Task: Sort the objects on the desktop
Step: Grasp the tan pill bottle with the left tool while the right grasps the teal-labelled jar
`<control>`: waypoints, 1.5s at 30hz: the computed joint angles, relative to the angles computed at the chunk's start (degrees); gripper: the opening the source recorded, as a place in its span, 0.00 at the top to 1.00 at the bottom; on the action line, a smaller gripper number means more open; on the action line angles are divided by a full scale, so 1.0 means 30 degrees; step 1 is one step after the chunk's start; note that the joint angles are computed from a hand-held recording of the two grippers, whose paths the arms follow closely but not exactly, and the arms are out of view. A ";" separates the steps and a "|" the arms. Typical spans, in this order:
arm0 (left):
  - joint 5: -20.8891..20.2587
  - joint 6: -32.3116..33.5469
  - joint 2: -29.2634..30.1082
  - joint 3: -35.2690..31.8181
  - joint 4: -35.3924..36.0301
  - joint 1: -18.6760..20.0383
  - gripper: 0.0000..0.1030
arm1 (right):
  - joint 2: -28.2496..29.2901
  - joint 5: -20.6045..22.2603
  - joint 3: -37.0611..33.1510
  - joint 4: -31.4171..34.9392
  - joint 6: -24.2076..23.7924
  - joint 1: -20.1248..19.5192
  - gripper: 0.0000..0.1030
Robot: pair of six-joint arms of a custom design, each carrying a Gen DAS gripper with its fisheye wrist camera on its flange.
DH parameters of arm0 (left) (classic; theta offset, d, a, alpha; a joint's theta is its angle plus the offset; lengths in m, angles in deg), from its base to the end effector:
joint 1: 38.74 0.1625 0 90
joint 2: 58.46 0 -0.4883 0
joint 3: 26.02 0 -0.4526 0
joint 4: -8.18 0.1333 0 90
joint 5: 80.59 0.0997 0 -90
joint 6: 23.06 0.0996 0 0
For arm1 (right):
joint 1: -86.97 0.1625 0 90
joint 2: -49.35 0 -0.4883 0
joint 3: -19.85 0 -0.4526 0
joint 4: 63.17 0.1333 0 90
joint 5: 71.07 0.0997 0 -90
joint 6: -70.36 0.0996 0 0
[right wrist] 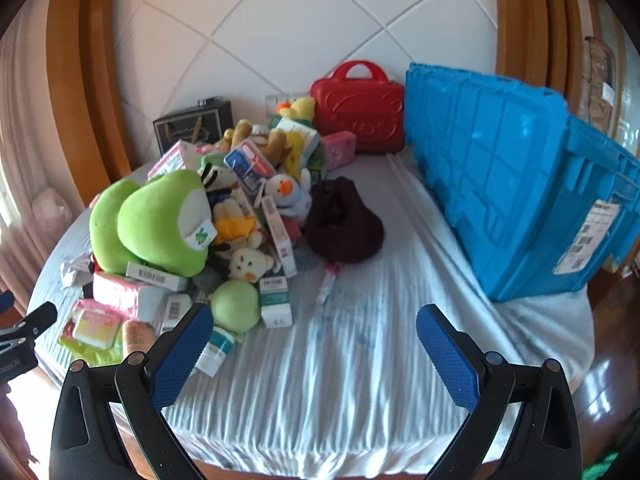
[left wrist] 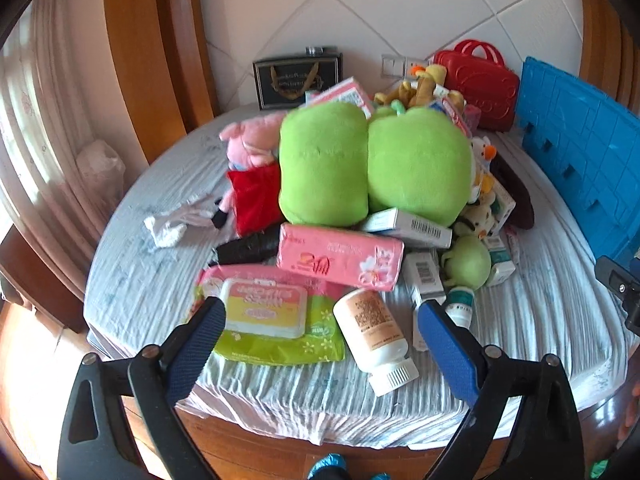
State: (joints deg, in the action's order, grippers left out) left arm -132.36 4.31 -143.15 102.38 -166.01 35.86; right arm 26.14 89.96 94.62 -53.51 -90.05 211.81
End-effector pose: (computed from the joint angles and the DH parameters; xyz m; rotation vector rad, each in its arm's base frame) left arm 0.0554 -0.5328 0.3412 0.5669 2.2565 -0.7629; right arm 0.4082 -0.5180 -0.0759 -0.0970 -2.0180 1.1020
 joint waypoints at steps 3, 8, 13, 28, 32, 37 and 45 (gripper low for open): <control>-0.0036 -0.0236 0.1133 -0.0315 0.1055 0.0580 0.18 | 0.1289 -0.1163 -0.1599 0.2322 0.1227 -0.0733 0.03; -0.0362 -0.0697 0.2366 -0.0483 0.1782 0.1035 0.20 | 0.2767 -0.3248 -0.3444 0.4740 0.2826 -0.1678 0.30; -0.0705 -0.1259 0.3076 -0.0838 0.2633 0.1465 0.20 | 0.3782 -0.4452 -0.4831 0.6081 0.3049 -0.2194 0.31; -0.0698 -0.0541 0.3515 -0.0714 0.1928 0.1838 0.21 | 0.5404 -0.6043 -0.7370 0.7470 0.2654 -0.2886 0.47; -0.1109 -0.0941 0.2885 -0.0497 0.2874 0.1708 0.31 | 0.5689 -0.5923 -0.7940 0.8616 0.3119 -0.2737 0.62; -0.0766 -0.1051 0.3003 -0.0472 0.2797 0.1573 0.30 | 0.5701 -0.6608 -0.7996 0.8856 0.3204 -0.2856 0.61; -0.2247 -0.0789 0.1672 -0.0070 0.4897 0.1507 0.32 | 0.5930 -0.6423 -0.7943 0.9670 0.4332 -0.2813 0.67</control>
State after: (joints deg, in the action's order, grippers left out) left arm -139.10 1.95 -138.13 102.17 -151.32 40.38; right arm 43.93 70.69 70.79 -24.50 -77.05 203.37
